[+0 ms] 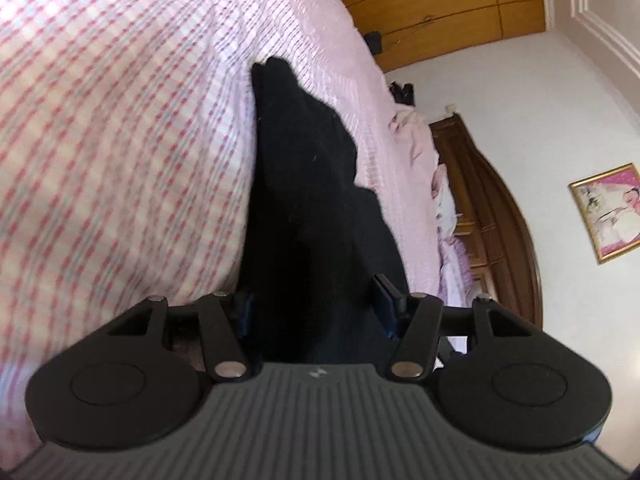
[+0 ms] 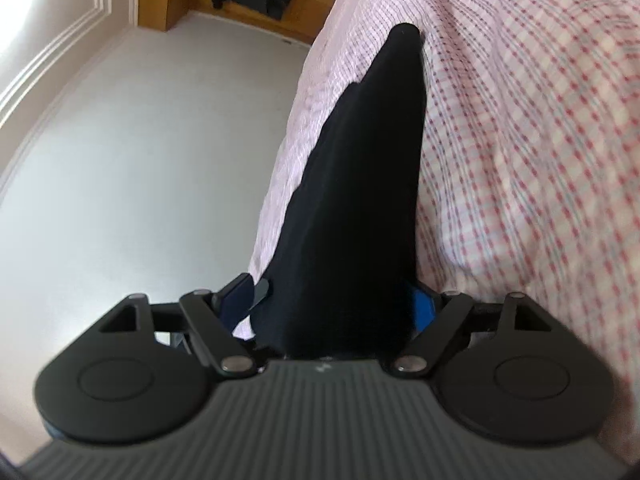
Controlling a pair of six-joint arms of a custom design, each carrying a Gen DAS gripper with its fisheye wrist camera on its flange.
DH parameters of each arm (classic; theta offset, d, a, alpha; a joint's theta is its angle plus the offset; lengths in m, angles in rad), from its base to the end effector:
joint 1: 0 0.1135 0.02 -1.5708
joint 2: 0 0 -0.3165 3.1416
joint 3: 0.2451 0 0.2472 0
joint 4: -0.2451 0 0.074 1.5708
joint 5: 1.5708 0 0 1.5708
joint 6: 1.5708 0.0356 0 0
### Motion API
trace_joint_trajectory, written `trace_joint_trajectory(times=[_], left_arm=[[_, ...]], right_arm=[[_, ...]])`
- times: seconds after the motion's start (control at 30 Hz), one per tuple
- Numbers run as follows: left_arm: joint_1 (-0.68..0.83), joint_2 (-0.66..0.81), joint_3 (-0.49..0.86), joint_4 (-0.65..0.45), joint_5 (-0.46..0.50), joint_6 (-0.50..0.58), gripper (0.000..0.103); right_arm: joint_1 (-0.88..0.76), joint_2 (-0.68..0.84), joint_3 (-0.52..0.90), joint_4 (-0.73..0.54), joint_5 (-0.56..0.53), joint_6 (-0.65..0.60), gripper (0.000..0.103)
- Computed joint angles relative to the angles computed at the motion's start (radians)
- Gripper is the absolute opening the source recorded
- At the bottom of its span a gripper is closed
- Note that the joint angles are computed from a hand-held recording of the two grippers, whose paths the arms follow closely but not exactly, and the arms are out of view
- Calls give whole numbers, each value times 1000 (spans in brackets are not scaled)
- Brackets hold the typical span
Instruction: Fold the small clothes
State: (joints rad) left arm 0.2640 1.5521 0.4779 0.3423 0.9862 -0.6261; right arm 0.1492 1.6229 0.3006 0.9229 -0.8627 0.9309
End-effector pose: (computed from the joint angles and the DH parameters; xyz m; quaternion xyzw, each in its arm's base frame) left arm 0.2498 0.0368 0.1851 -0.1723 0.8091 -0.4899 0.2750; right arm 0.2364 0.0629 0.1741 0.0747 0.7880 0.5570 0.2515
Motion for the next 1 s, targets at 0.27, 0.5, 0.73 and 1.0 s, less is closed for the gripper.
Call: trace_joint_trajectory(times=[0.27, 0.5, 0.73, 1.0], left_arm=[[-62, -6, 39, -67, -38, 44, 63], [81, -42, 55, -386, 111, 173, 63], [93, -10, 88, -468, 122, 177, 64], [160, -66, 212, -826, 59, 420, 68]], right_arm=[[30, 155, 20, 248, 30, 147, 76], [64, -72, 122, -387, -46, -134, 73], [46, -21, 56, -213, -55, -16, 74], [44, 43, 45, -98, -71, -15, 71]])
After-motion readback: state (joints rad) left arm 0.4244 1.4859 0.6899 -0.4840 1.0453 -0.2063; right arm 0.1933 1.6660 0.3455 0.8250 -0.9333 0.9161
